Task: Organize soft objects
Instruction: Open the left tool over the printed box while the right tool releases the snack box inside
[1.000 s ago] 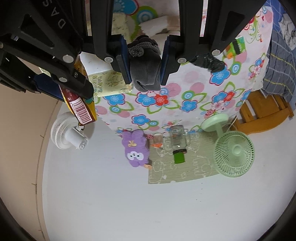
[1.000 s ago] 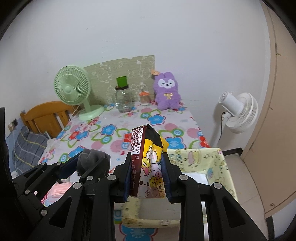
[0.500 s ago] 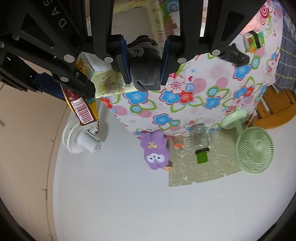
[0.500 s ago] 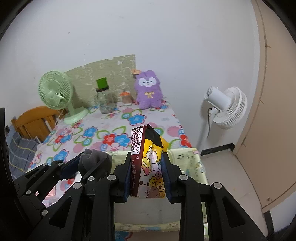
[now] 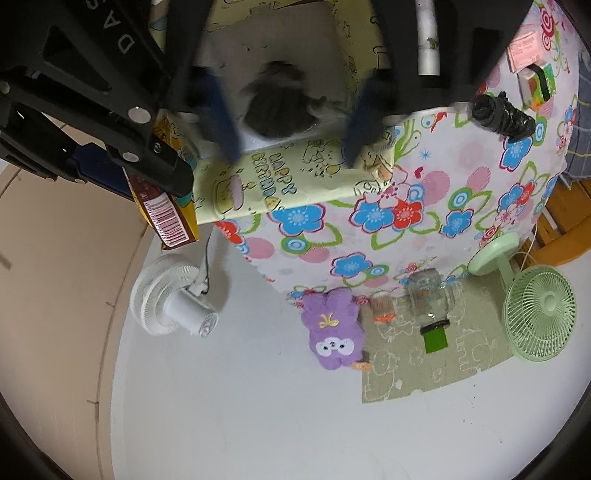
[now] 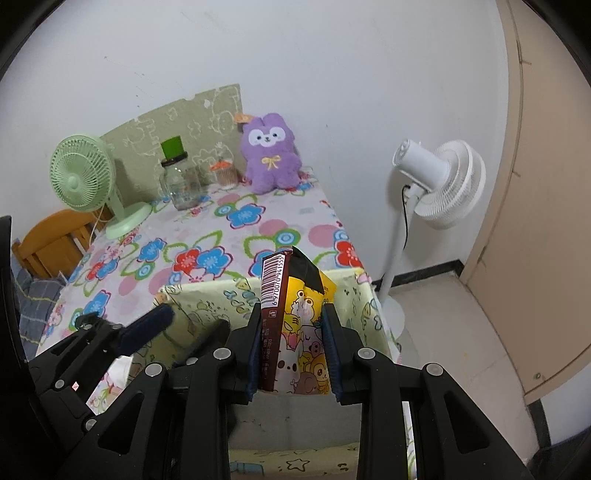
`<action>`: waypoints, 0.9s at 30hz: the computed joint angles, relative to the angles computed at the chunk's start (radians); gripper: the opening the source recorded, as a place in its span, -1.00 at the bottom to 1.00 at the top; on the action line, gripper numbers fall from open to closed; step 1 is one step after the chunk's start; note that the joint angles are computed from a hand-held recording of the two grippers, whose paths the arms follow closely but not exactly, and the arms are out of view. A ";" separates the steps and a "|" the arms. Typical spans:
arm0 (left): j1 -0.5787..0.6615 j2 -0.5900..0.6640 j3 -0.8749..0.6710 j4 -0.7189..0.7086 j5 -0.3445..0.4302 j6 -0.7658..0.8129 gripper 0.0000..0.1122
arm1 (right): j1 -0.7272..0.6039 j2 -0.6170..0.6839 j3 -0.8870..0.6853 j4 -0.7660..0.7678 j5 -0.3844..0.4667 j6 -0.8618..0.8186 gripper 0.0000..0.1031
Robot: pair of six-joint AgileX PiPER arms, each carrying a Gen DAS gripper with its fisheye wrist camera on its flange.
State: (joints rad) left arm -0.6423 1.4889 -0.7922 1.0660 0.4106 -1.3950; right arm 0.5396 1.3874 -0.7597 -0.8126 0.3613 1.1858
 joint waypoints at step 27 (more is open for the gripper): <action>0.032 -0.125 0.100 -0.012 0.007 0.038 0.70 | 0.097 0.003 0.011 -0.173 0.081 0.251 0.63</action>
